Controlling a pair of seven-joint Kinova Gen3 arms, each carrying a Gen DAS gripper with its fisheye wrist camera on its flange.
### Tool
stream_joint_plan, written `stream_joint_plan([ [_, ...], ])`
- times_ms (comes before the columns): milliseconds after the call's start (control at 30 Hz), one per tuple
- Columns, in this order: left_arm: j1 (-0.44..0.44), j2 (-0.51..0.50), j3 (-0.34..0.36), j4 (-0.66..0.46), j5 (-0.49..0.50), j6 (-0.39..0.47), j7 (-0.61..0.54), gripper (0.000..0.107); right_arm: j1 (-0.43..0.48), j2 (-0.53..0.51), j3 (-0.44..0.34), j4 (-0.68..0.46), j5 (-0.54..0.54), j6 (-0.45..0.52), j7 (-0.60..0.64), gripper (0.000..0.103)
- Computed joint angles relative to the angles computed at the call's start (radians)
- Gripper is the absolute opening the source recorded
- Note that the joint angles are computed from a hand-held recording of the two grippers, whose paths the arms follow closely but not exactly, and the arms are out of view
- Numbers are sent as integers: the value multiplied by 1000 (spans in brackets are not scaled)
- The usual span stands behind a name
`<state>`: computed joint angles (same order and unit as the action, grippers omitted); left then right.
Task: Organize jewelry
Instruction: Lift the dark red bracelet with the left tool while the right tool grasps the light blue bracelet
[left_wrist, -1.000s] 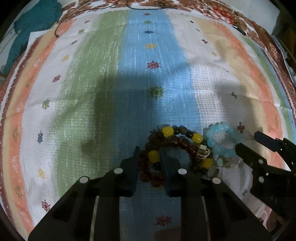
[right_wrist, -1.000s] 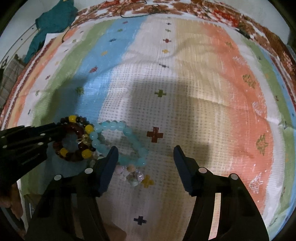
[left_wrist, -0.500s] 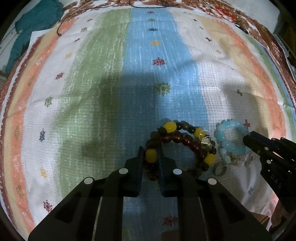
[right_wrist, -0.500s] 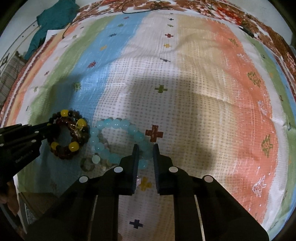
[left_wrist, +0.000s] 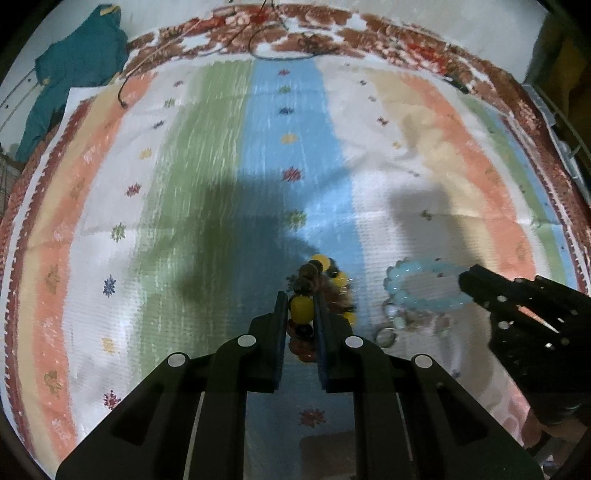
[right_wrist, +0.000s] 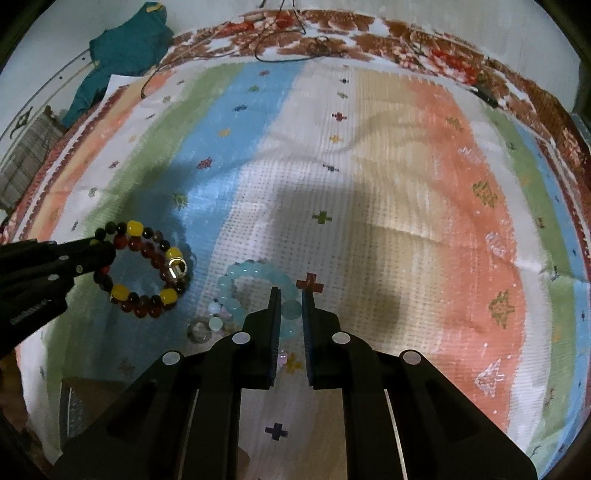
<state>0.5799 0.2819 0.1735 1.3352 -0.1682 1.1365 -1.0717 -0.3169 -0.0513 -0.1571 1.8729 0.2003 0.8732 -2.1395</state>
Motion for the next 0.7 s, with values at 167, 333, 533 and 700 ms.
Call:
stream_joint_plan([
  [167, 5, -25, 4, -7, -3, -9, 2, 13, -13, -17, -20, -3, 34, 15, -29, 12],
  [333, -14, -45, 8, -1, 16, -20, -3, 13, -16, -28, -23, -2, 36, 19, -36, 12],
  [533, -24, -48, 10, 2, 26, -9, -5, 13, -19, -37, -31, -2, 37, 21, -39, 12],
  [700, -27, -39, 6, 1, 19, 8, 4, 14, -21, -38, -35, -3, 39, 22, -37, 12],
])
